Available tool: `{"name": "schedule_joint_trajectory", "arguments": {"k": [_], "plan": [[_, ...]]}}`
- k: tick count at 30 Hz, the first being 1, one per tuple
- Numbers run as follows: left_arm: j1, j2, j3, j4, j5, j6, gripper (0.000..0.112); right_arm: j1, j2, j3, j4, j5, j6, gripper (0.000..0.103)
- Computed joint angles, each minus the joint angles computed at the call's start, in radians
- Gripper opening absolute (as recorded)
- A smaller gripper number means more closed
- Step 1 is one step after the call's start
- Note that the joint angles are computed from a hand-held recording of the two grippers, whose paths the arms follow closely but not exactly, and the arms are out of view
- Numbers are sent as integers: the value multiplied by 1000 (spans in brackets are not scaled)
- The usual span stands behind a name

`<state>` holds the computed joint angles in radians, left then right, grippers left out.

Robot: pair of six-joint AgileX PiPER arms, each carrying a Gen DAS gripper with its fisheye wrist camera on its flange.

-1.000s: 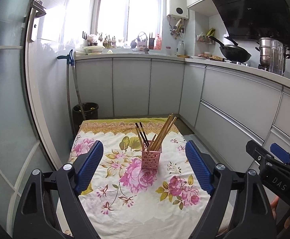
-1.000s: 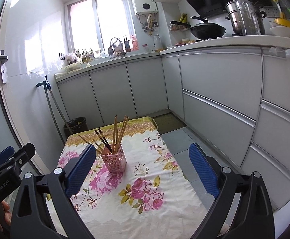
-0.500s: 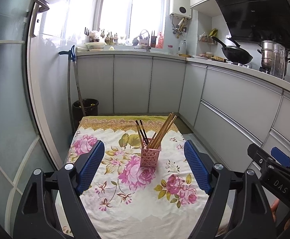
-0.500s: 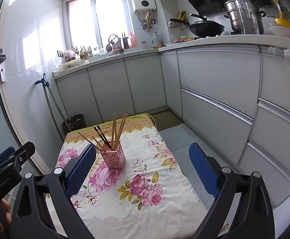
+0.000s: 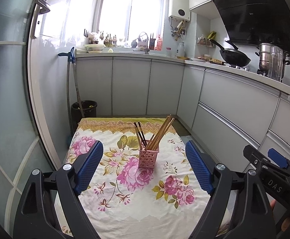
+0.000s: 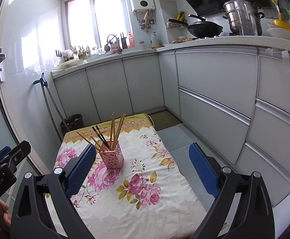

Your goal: Organize utensils

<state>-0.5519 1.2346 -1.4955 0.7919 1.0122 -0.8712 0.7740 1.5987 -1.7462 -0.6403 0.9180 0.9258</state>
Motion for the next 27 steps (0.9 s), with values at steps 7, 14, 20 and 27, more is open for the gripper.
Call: {"name": "schedule_joint_trajectory", "arguments": {"k": [7, 14, 20, 27], "plan": [[-6, -12, 4, -14, -1, 14, 84, -2, -15, 15, -12, -3, 21, 92], [-30, -25, 20, -4, 3, 5, 86, 2, 4, -9, -17, 28, 24, 92], [-39, -27, 23, 9, 8, -8, 86, 0, 10, -18, -3, 28, 3, 92], [-36, -28, 20, 3, 10, -3, 86, 2, 13, -30, -6, 41, 5, 92]]}}
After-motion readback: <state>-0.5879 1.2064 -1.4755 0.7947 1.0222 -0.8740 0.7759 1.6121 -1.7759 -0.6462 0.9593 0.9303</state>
